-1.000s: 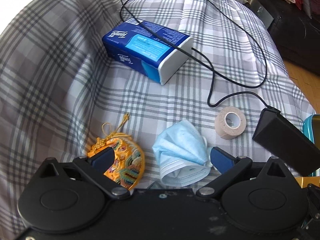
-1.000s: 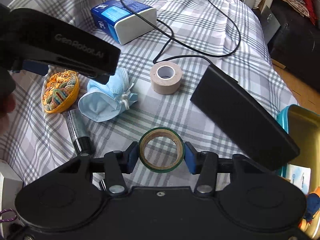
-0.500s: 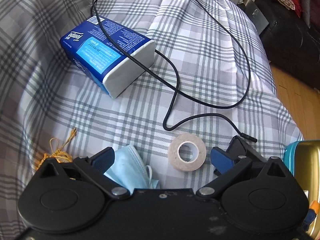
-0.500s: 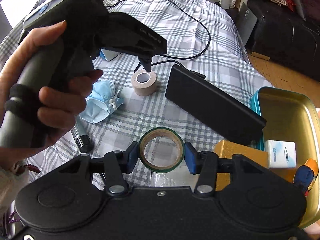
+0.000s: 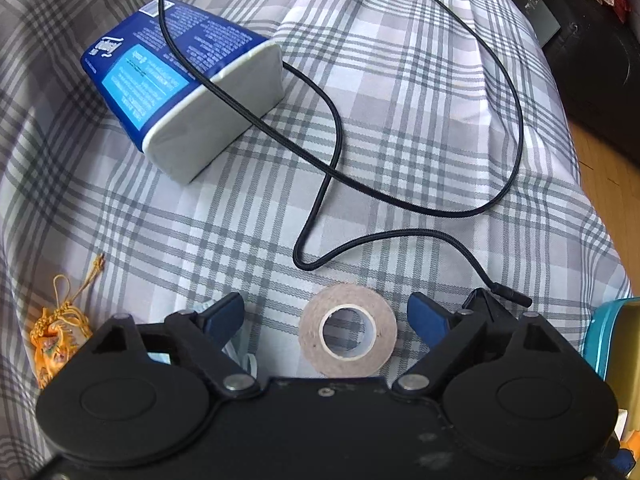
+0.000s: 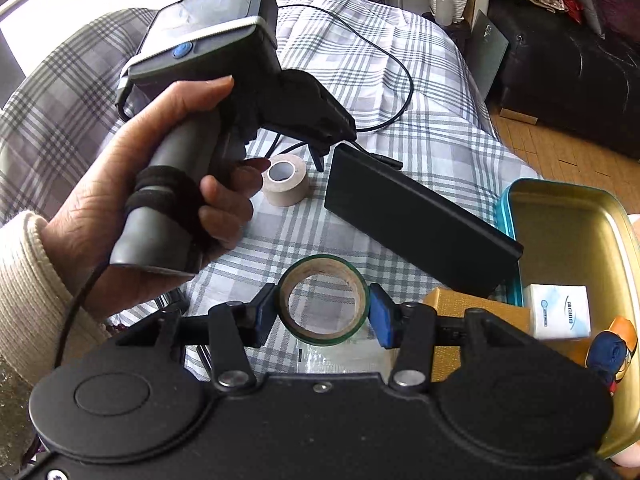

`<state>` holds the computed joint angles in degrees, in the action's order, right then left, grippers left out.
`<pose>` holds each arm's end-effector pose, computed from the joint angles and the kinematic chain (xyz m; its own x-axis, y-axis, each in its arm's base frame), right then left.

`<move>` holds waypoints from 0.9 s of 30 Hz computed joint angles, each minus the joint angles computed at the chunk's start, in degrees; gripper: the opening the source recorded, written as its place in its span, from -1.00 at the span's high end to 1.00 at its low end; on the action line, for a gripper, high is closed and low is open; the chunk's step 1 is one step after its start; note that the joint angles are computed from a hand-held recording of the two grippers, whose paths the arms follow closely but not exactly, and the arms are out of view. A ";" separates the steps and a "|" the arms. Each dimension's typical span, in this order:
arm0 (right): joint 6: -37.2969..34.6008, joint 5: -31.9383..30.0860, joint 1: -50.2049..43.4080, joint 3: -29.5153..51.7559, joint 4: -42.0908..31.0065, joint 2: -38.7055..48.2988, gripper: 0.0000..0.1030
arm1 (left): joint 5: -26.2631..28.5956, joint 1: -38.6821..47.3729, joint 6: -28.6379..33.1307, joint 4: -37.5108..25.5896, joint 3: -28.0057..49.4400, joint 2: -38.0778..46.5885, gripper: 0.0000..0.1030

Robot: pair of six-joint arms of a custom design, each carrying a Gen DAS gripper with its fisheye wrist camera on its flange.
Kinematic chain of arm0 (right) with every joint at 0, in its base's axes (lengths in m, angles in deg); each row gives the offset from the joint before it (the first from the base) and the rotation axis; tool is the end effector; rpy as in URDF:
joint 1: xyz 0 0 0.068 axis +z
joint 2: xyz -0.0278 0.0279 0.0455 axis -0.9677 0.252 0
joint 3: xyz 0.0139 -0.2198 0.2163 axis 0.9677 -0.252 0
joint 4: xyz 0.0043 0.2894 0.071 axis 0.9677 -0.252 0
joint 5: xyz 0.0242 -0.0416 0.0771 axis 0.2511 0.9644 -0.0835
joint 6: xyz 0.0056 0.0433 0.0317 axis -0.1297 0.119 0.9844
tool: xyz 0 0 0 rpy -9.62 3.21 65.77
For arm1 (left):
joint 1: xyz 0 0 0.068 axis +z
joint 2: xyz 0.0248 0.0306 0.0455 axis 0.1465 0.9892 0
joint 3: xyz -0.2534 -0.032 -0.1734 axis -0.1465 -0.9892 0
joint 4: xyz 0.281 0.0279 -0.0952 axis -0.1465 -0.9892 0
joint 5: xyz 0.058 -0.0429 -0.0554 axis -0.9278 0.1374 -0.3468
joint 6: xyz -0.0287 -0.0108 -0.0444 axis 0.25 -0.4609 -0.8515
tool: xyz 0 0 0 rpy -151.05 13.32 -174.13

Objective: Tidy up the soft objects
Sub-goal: 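Grasp the beige tape roll with the left tool while the right tool holds the green tape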

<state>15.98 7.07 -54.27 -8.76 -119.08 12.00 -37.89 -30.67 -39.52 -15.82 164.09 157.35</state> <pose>0.1972 0.0774 0.2459 -0.7971 -0.1916 -0.5726 -0.2931 0.9519 0.0895 0.3811 -0.2993 0.1992 -0.9124 -0.2849 -0.2937 -0.2888 0.9569 -0.0310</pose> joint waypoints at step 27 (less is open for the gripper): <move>0.32 -1.69 -2.67 -0.41 0.01 -1.83 0.05 | -0.24 -0.43 2.71 4.81 -6.35 -3.94 -0.25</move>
<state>16.30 5.38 -56.94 -9.17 -119.07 10.17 -38.13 -31.10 -36.81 -11.01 157.74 153.41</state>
